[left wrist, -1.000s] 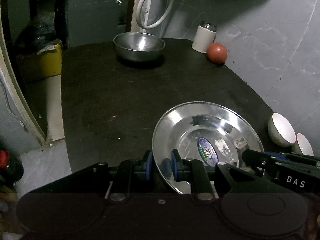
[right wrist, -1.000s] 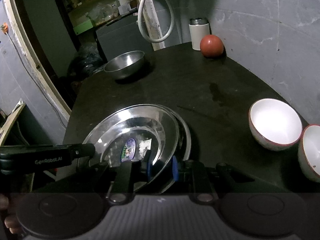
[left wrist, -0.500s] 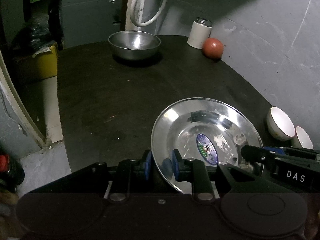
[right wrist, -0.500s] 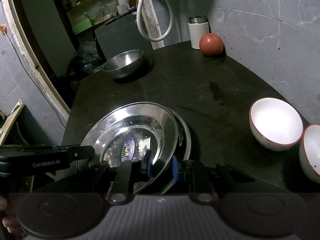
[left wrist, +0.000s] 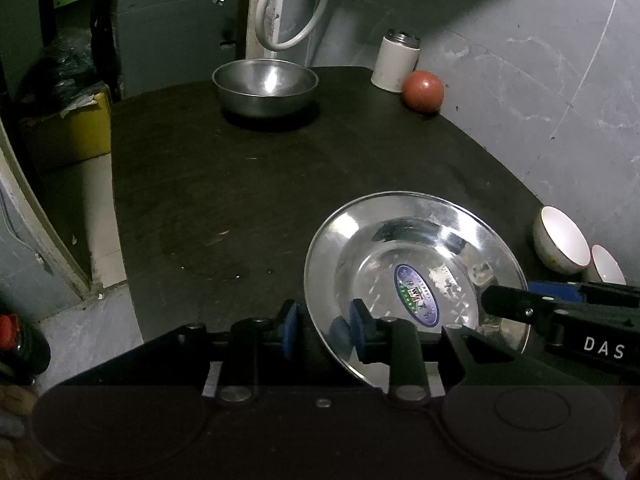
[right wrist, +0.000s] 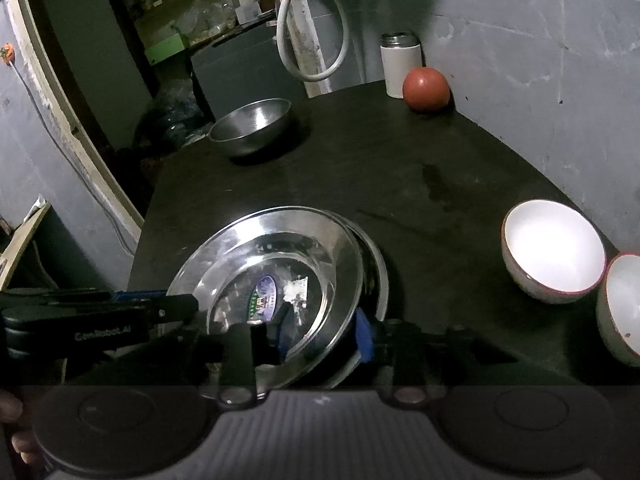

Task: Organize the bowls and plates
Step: 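Lower the plate onto the stacked basins and open the left gripper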

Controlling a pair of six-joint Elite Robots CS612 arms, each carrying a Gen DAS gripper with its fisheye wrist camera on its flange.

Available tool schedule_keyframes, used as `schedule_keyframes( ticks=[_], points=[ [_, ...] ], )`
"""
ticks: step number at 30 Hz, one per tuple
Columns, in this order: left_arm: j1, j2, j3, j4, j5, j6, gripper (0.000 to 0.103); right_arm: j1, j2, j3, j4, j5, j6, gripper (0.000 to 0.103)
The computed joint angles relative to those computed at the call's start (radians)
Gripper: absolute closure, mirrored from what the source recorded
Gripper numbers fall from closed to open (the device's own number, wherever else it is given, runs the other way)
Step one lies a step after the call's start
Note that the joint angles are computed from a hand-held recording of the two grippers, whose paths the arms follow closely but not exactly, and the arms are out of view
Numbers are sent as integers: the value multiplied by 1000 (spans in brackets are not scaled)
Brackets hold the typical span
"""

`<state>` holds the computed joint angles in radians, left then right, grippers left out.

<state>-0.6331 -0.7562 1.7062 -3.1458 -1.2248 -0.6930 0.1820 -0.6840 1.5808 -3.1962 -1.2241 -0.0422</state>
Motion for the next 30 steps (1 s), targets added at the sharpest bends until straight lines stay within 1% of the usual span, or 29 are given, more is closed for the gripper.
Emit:
schedule_keyframes(
  ticks=[1, 3, 8, 11, 14, 16, 18, 20, 21, 24, 25, 28, 29, 30],
  points=[
    [0, 0, 0, 1, 0, 0, 71, 1, 0, -1, -1, -3, -1, 64],
    [0, 1, -2, 9, 1, 0, 70, 4, 0, 1, -12, -20, -6, 55],
    [1, 1, -3, 9, 2, -3, 69, 3, -1, 2, -16, -37, -8, 54],
    [-1, 1, -2, 12, 8, -4, 65, 1, -1, 4, -22, -42, -1, 52],
    [-1, 0, 2, 15, 16, -18, 57, 1, -1, 6, -30, -47, 0, 47],
    [1, 0, 4, 16, 17, -34, 47, 1, -1, 7, -35, -48, 1, 44],
    [1, -1, 7, 14, 25, -46, 41, 1, -1, 7, -43, -50, 4, 39],
    [0, -1, 9, 14, 38, -55, 34, 1, 0, 7, -44, -54, 5, 35],
    [-1, -2, 11, 17, 49, -60, 28, 1, 0, 7, -46, -56, 6, 32],
    [-6, -7, 14, 27, 89, -70, 21, 1, 1, 7, -50, -58, 8, 24],
    [-6, -8, 15, 27, 98, -76, 16, 2, 1, 7, -52, -59, 7, 23],
    [-6, -15, 17, 35, 131, -107, 4, 5, 2, 8, -69, -80, 12, 9],
    [-6, -17, 18, 35, 146, -117, 3, 6, 3, 7, -77, -86, 20, 1],
    [-7, -19, 18, 37, 160, -126, 1, 6, 4, 7, -91, -87, 31, 0]
  ],
)
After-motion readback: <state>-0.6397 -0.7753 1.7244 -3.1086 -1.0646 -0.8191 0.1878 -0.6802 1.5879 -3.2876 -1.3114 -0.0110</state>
